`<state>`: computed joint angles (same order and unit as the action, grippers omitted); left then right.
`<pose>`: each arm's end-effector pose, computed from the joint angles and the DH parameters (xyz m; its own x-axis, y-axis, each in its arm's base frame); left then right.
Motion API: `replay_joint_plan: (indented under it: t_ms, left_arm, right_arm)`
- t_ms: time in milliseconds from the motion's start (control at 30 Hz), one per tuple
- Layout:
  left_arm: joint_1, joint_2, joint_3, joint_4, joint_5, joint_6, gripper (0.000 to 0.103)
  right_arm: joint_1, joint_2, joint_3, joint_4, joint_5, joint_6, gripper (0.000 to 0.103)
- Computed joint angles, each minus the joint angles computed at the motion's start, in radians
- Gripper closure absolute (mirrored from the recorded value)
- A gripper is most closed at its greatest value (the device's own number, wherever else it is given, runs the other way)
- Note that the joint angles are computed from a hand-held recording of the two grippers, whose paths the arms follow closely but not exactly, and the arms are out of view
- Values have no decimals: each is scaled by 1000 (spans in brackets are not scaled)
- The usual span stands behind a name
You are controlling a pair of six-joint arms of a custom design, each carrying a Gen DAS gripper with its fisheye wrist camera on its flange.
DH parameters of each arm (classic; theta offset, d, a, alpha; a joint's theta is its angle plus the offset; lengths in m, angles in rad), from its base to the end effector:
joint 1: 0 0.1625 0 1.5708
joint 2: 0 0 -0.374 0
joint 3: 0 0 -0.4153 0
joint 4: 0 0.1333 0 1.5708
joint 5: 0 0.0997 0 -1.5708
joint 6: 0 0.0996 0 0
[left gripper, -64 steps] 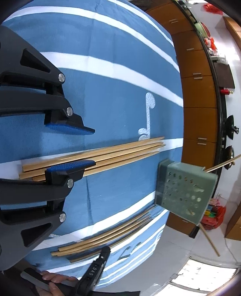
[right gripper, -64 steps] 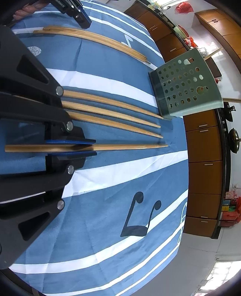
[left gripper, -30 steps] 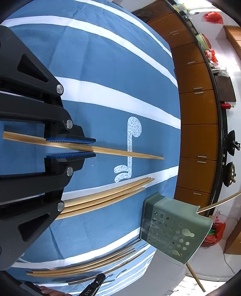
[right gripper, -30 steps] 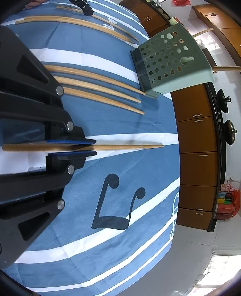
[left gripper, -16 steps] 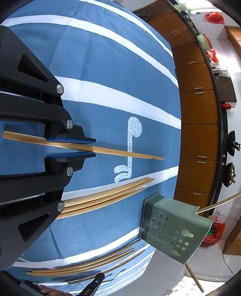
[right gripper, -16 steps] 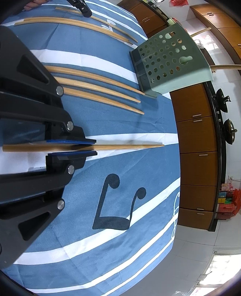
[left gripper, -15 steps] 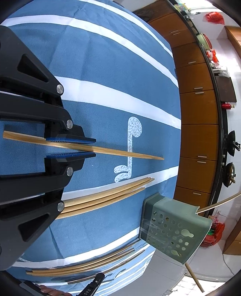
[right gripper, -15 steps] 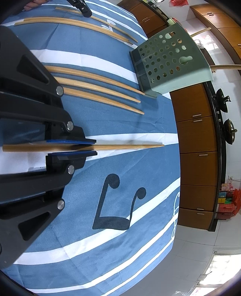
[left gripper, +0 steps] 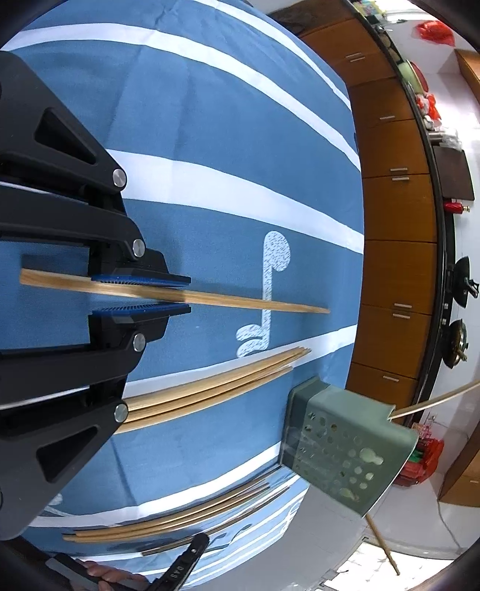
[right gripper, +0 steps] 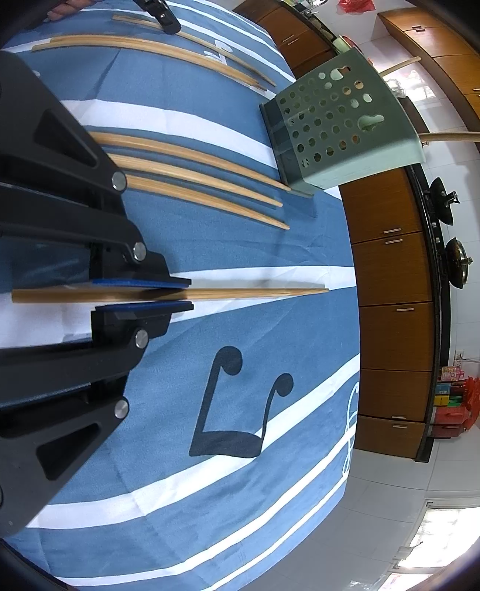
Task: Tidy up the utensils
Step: 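Close the left gripper on a chopstick while the right gripper grasps another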
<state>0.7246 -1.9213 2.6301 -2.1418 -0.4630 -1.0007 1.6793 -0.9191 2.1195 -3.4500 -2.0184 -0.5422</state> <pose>-0.0619 -0.3518 0.1857 -0.7345 -0.3283 -0.5940 0.2285 0.7045 -0.6719 0.1450 -0.4984 0.0654 -0.7494 -0.2515 0.6125 -0.5498 0.7518 -0.3640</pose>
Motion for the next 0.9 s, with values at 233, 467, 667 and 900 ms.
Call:
replay_joint_plan:
  t_ms: [233,467,667,900]
  left_arm:
    - [-24,-16,4,74,-5,-31,93]
    - [-41,-11,-5,161,2,-81,95]
    - [-63,-51,0,213,-5,-117,95]
    - [-140,-149,4,342,34,-209,95]
  right_arm:
    - [-3,-12,17,-2,6,-1,95]
    - [-8,-23,28,1,17,-10,95]
    - [-13,-71,69,-13,61,-9,95]
    - [-4,-130,97,-27,110,3,95]
